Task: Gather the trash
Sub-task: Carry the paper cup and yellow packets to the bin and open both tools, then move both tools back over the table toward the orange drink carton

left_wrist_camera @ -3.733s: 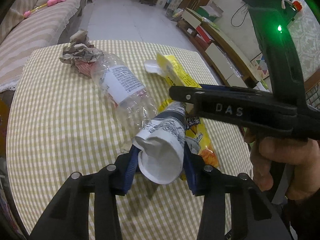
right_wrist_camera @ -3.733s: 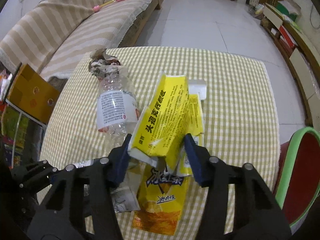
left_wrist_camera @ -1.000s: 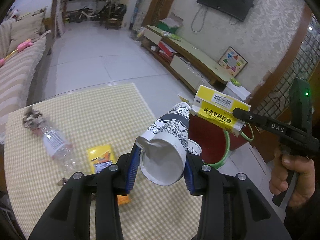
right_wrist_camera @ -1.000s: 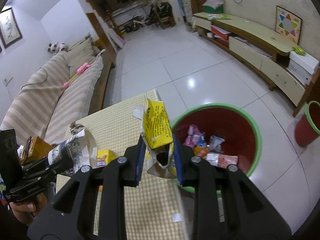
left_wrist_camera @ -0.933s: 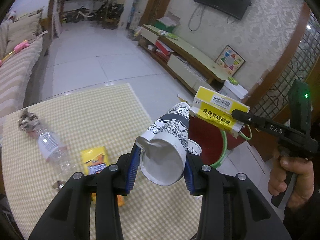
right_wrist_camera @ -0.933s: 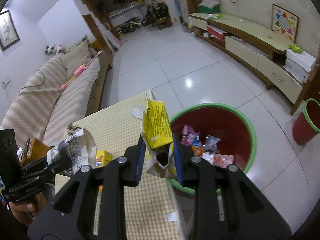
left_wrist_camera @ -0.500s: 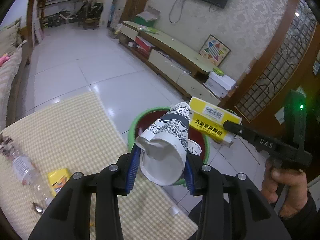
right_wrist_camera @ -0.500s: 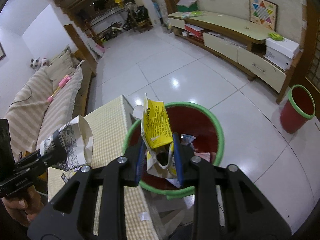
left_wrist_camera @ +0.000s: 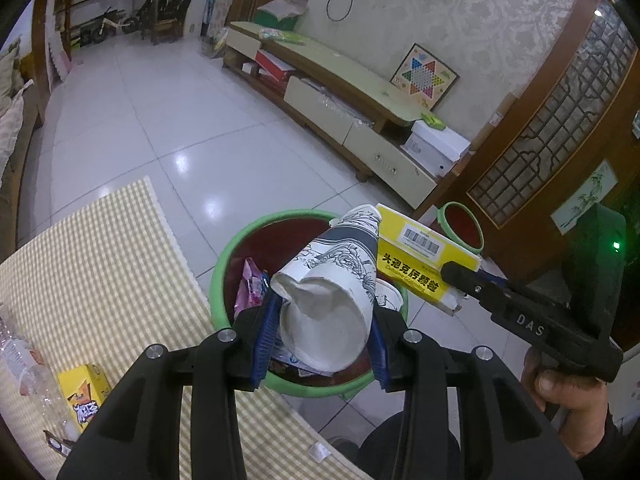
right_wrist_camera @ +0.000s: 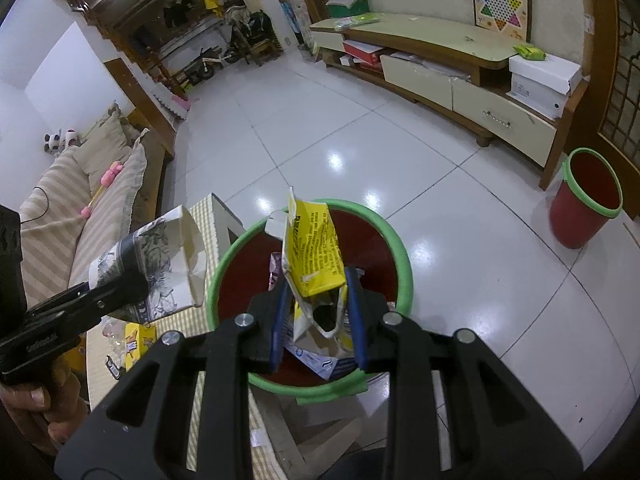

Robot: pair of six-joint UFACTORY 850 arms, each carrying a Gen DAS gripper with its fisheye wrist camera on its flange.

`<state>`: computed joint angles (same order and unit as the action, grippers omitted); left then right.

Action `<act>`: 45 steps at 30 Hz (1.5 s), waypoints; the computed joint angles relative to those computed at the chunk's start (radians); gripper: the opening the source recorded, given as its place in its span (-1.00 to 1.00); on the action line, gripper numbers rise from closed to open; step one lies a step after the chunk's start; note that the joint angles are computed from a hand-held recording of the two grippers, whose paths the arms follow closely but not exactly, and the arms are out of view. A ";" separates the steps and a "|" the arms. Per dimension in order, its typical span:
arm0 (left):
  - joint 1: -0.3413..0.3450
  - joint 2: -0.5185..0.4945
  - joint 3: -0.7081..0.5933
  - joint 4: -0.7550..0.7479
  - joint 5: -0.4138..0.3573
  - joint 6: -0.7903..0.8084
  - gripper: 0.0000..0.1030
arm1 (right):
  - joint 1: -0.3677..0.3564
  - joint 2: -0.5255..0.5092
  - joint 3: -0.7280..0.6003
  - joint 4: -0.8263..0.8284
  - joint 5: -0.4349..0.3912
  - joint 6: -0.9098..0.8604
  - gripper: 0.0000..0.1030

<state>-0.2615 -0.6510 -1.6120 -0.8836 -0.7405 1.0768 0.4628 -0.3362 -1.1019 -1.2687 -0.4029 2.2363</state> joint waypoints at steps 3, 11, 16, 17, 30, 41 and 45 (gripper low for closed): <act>-0.008 -0.017 -0.022 0.020 0.002 -0.029 -0.28 | -0.005 -0.002 0.002 -0.005 0.006 0.008 -0.49; -0.018 -0.042 -0.056 0.041 -0.002 -0.077 -0.28 | -0.010 -0.008 0.002 0.003 0.010 0.007 -0.49; -0.028 -0.044 -0.061 0.040 0.012 -0.092 0.32 | -0.010 -0.020 -0.007 0.038 0.021 -0.034 -0.45; -0.027 -0.038 -0.053 0.030 0.024 -0.089 0.41 | -0.009 -0.023 -0.010 0.048 0.023 -0.047 -0.45; 0.020 -0.007 -0.034 0.010 0.062 -0.123 0.84 | 0.014 -0.058 -0.064 0.126 -0.026 -0.156 0.73; 0.100 0.032 0.001 0.006 0.090 -0.113 0.84 | 0.061 -0.123 -0.194 0.206 -0.088 -0.280 0.90; 0.142 0.043 0.016 0.006 0.090 -0.116 0.84 | 0.083 -0.167 -0.266 0.233 -0.089 -0.336 0.90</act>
<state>-0.1195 -0.6083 -1.5964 -0.8777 -0.6510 0.9613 0.5458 -0.5036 -1.3680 -1.0353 -0.4923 1.9004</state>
